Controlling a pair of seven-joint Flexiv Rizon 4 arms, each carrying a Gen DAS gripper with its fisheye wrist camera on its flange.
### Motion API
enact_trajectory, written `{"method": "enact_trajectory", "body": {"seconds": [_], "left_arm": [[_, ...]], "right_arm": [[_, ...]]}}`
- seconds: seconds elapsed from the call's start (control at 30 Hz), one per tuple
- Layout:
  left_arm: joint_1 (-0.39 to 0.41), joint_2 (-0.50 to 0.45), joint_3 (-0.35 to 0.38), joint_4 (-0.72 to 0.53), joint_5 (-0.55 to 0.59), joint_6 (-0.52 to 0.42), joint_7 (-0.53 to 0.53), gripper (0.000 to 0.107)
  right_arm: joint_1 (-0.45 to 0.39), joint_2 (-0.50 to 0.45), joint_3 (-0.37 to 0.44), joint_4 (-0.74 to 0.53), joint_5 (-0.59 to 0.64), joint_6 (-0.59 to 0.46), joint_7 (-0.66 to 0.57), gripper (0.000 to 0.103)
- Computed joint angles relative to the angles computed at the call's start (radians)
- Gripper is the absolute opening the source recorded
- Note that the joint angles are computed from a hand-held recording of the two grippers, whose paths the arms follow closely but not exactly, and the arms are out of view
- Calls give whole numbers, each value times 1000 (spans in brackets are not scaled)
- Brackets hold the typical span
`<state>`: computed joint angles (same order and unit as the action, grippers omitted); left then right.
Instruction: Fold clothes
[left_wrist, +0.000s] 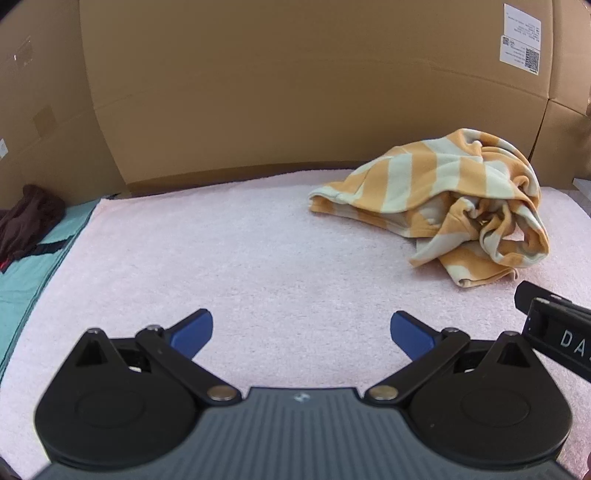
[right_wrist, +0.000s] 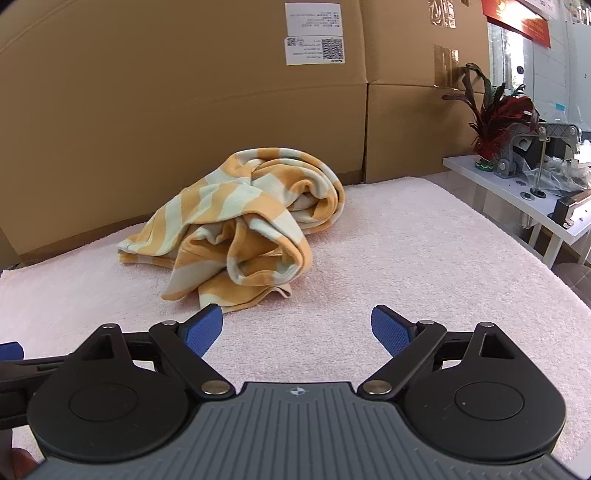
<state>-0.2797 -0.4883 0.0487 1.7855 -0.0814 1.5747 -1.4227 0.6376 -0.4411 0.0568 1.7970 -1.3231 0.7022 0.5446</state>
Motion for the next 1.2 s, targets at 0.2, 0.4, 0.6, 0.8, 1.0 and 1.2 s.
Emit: {"method": "enact_trajectory", "body": {"seconds": [0.2, 0.4, 0.6, 0.8, 1.0, 1.2], "left_arm": [[76, 8, -91, 22, -32, 28, 57, 102], [101, 18, -129, 40, -62, 35, 85, 102], [149, 32, -194, 68, -96, 45, 129, 102], [169, 44, -216, 89, -116, 55, 155, 102], [167, 45, -206, 91, -133, 51, 153, 102], [173, 45, -209, 95, -138, 56, 159, 102]], "right_arm": [[14, -17, -5, -30, 24, -24, -24, 90], [27, -10, -4, -28, 25, -55, -21, 90], [32, 1, 5, -16, 20, -83, -15, 90], [36, -2, 10, -19, 24, -95, -8, 90], [45, -18, 6, -40, 24, -97, -27, 90], [52, -29, 2, -51, 37, -93, -46, 90]]}}
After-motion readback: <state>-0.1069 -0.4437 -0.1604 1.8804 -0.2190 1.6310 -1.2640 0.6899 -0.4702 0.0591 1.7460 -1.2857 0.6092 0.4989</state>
